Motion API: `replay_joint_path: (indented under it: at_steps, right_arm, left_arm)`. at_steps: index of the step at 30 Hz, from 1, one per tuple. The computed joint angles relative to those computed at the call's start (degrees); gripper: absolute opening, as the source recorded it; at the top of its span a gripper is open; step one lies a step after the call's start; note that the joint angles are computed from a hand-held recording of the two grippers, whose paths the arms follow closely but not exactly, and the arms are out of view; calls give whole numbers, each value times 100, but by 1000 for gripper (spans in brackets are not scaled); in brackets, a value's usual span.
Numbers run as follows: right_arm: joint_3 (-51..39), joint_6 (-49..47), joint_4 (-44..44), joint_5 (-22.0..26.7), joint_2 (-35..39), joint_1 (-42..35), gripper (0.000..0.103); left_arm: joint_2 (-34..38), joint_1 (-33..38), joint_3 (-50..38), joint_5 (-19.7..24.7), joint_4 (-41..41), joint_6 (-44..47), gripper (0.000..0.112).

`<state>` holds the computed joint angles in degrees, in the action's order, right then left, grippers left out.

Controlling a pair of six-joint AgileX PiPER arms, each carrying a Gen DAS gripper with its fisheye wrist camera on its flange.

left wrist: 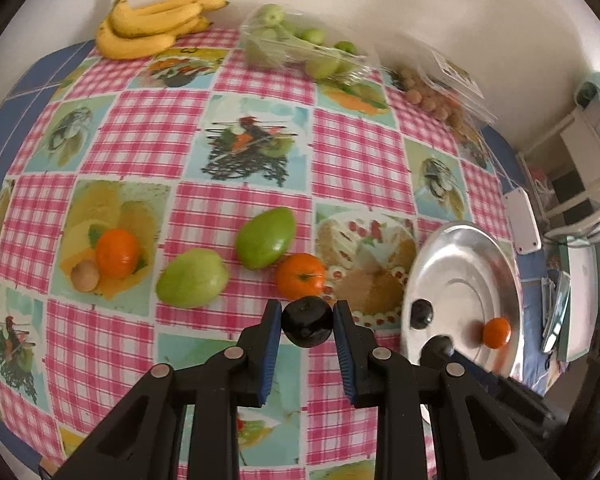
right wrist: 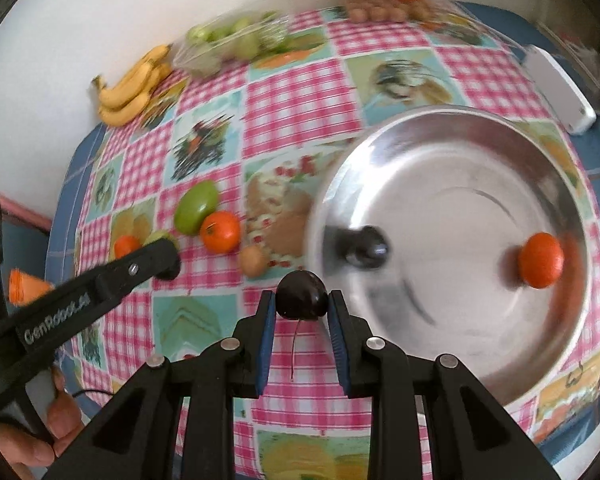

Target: Organize fruits

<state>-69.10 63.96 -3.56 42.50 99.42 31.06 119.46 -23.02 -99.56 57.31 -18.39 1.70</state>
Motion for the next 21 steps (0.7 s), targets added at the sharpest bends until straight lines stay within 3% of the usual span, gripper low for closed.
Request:
replay_joint_path:
  at_steps: [12,21]
  right_arm:
    - [1478,846,-311,15,-1126,-635,27]
    - [1921,977,-355,80,-1618,-798,28]
  left_arm:
    - [-64,-1159,32,41,256,206,28]
    - [-65,-1636,64,-3,472,174,28]
